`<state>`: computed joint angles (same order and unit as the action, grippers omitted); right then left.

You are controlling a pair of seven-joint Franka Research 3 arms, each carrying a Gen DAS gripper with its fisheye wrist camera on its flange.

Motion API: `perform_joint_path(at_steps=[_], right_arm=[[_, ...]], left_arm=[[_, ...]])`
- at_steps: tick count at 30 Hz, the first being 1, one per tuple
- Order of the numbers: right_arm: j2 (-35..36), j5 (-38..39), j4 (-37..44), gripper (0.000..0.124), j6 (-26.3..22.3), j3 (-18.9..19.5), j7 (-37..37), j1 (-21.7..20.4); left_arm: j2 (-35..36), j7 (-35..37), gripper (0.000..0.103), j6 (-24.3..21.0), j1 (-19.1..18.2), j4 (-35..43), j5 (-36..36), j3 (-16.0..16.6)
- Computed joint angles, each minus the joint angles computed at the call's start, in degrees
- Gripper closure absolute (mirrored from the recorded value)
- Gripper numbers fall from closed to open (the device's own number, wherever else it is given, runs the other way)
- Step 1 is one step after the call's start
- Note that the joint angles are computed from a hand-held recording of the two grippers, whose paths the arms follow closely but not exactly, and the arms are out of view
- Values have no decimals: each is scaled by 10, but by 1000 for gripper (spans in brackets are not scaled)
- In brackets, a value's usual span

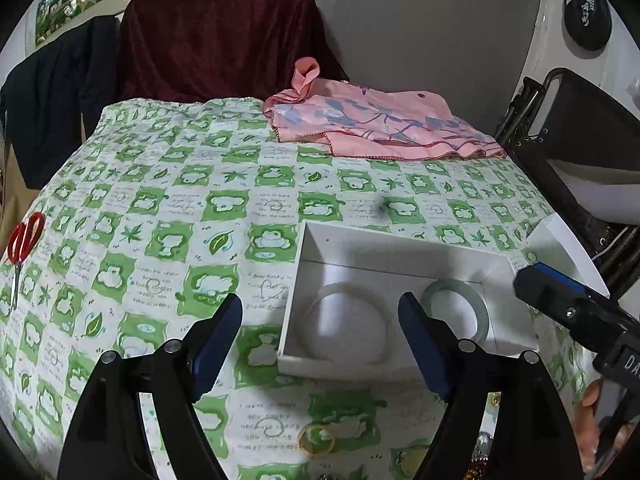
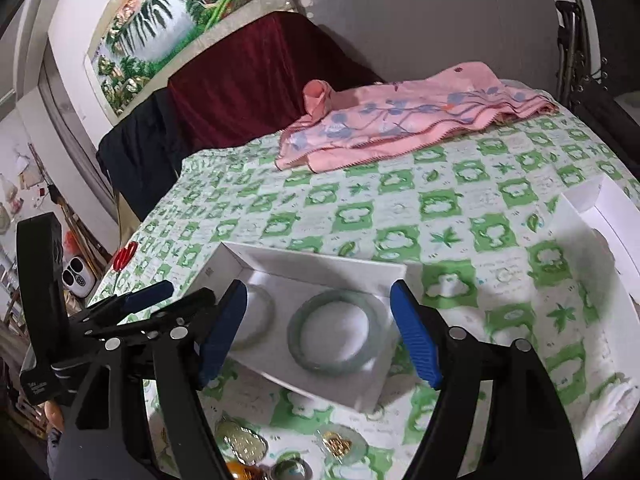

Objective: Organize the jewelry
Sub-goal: 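Carry both bangles into the white VIVO box and open both tools, then move the left tool back to the silver chain and grasp it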

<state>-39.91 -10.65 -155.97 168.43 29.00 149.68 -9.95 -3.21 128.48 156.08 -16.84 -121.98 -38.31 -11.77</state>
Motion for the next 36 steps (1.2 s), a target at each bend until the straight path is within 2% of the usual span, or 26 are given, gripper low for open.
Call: perform_joint_path(at_steps=[5, 9, 12, 17, 19, 24, 28, 32, 36], right_arm=[[2, 5, 12, 52, -75, -40, -33, 52], [30, 30, 15, 52, -96, -107, -104, 131], [49, 27, 28, 51, -118, -109, -138, 149], [57, -37, 42, 52, -143, -60, -96, 107], [61, -50, 37, 55, -131, -65, -81, 103], [65, -113, 40, 58, -103, -28, -6, 46], [65, -122, 33, 58, -78, -47, 1, 53], [12, -127, 8, 44, -55, -24, 41, 23], [-58, -111, -26, 39, -34, 15, 98, -11]], left_arm=[[-4, 4, 23, -19, 2, -4, -1, 3], [-10, 9, 23, -24, 1, -15, 2, 4], [-15, 21, 23, -16, -3, -22, -7, 5], [-19, 61, 23, -46, -8, -20, -51, 12], [-24, 79, 22, -54, -9, -23, -66, 13], [-33, 77, 22, -28, -18, -42, -38, 5], [-32, 66, 22, -21, -21, -43, -36, 11], [-35, 41, 22, -1, -16, -46, -45, 18], [-51, 22, 22, 12, -12, -64, -38, 25]])
